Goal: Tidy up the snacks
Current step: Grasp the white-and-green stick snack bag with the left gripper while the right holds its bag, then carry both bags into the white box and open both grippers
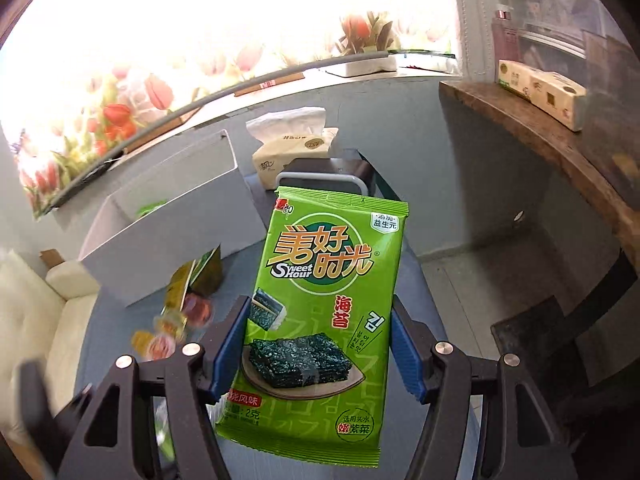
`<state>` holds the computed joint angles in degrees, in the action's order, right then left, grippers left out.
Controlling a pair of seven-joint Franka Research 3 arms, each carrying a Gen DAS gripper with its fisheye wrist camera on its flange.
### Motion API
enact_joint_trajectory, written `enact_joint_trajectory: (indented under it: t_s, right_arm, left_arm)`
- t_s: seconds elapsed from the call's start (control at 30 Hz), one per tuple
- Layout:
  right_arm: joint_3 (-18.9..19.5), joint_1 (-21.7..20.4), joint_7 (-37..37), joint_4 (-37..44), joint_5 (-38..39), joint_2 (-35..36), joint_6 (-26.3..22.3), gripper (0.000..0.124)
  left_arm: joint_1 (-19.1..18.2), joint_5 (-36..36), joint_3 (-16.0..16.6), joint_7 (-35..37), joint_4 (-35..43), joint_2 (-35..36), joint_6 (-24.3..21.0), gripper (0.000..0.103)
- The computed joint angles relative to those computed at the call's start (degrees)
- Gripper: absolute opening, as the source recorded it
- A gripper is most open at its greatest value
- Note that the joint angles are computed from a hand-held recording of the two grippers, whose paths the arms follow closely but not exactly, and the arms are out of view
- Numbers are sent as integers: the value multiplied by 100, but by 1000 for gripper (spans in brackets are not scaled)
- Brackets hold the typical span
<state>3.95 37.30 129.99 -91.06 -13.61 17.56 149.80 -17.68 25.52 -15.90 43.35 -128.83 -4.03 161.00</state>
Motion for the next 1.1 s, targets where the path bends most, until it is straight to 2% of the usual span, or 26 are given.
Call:
enact_joint_trajectory:
  t_s: [0.23,0.37,0.43,0.5,0.6,0.73,0.93,1.03,1.1]
  right_arm:
    - [239,-262,-163,-1251,145,-1019,416,70]
    - [429,-404,-344,-1641,358,-1312,594,70]
    - [485,-438,-351,-1706,347,-1358,651,70]
    - [538,-472,-443,-1741,459,-1381,726,70]
    - [590,-482,-572,-1702,550,-1353,728,70]
    - [627,-449,-728,-1659,655,-1324,780,70]
    - [668,-390,-1100,-1379,933,-1102,772,70]
    - [720,-350,-1544,-980,1255,-794,746,70]
    - [816,-356,-2051,-584,1685,-499,719,70]
  left_arm:
    - [-70,-342,39,658,603,579,-495,101]
    - [-176,438,69,295,800,735,-757,96]
    - [-190,366,60,351,840,733,-809,90]
    - [-202,375,59,358,854,683,-846,68]
    - [-196,51,33,622,916,629,-1009,61]
    - [-152,-201,50,688,719,477,-880,59]
    - [-32,146,-9,-252,52,-384,-434,59]
    - [201,471,-109,-971,-280,-1005,-241,59]
    - [507,775,-249,-1570,-410,-1387,-160,59]
